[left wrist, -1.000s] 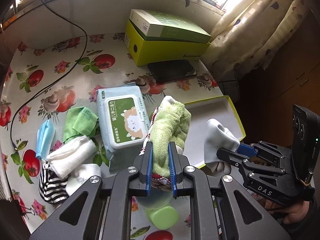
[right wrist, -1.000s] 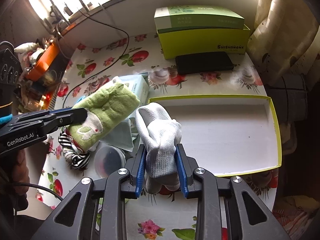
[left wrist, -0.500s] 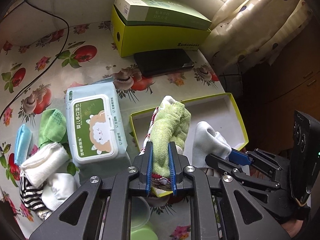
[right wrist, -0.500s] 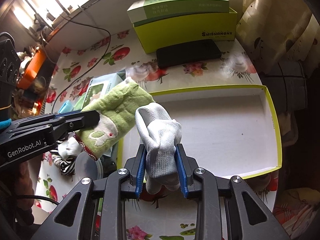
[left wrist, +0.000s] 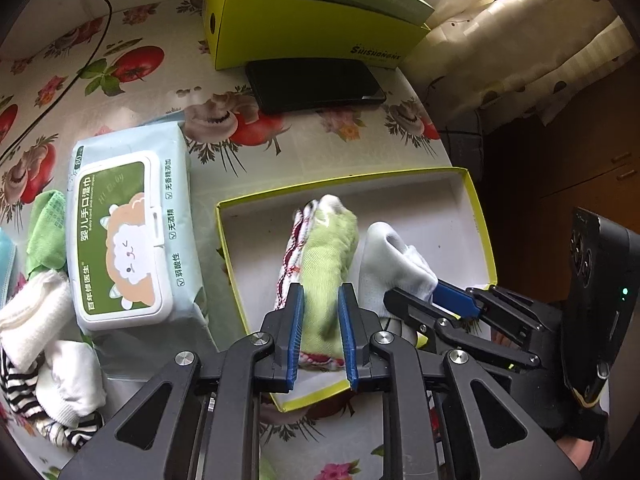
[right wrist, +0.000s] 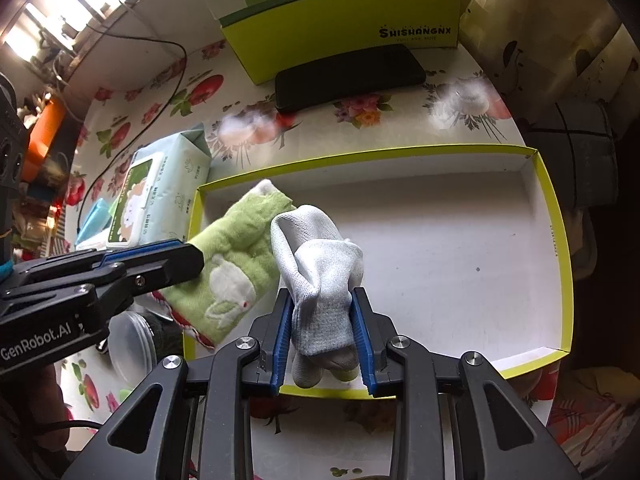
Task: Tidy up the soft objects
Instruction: 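Carry the sock and green towel over the yellow-rimmed white box with both grippers, then open the right gripper to drop the sock while the left gripper releases the towel into the box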
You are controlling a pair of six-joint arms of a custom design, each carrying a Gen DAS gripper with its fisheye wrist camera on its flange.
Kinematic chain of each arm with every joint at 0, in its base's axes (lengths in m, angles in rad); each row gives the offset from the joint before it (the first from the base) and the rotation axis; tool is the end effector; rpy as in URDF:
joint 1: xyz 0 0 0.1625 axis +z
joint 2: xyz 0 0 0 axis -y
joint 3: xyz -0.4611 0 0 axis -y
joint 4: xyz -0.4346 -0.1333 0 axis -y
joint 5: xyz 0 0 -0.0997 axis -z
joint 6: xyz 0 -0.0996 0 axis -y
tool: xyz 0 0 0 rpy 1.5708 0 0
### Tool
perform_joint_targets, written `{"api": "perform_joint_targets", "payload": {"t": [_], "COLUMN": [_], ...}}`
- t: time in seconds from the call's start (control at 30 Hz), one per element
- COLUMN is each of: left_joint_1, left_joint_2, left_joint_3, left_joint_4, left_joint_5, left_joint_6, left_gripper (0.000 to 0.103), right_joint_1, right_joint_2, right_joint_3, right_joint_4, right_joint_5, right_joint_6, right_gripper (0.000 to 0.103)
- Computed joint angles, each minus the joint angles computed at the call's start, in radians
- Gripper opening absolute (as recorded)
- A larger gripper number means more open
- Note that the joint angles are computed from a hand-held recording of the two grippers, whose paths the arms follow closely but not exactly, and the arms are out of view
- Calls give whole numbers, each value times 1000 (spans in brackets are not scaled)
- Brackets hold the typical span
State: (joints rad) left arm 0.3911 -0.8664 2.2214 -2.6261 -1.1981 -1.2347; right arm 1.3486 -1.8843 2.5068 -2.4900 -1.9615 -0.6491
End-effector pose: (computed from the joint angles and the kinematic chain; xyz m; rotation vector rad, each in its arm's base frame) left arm -0.3602 -0.3319 -0.0287 0.0026 2.7140 -0.3324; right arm 0.0196 -0.3460 0.2888 0.4870 -2.6182 0.1384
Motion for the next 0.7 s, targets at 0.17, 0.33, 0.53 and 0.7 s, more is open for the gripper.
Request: {"api": "perform_joint_targets", "payload": {"t": [0.17,0.33,0.53,0.7], "left_joint_1": [-5,-22,-40,-54], "left_joint_2": [-22,-66,-116,-158], "left_joint_3": [15,36,50,69], "left_joint_4": [18,50,110,150], "left_joint_5": [-2,20,57,80], "left_joint_6": [3,-15,-47,-83], "left_gripper": [20,20,20,20], "right_joint_1": [2,18,55,58], "right_joint_2": [28,63,113,111], "right_joint_3": [1,-3,-15,-21], "right_joint_4": [-7,-21,-20,-46], "right_joint_5": [-5,9,16,27], "right_joint_6": [8,16,3,20], "right_gripper": [28,28,28,28]}}
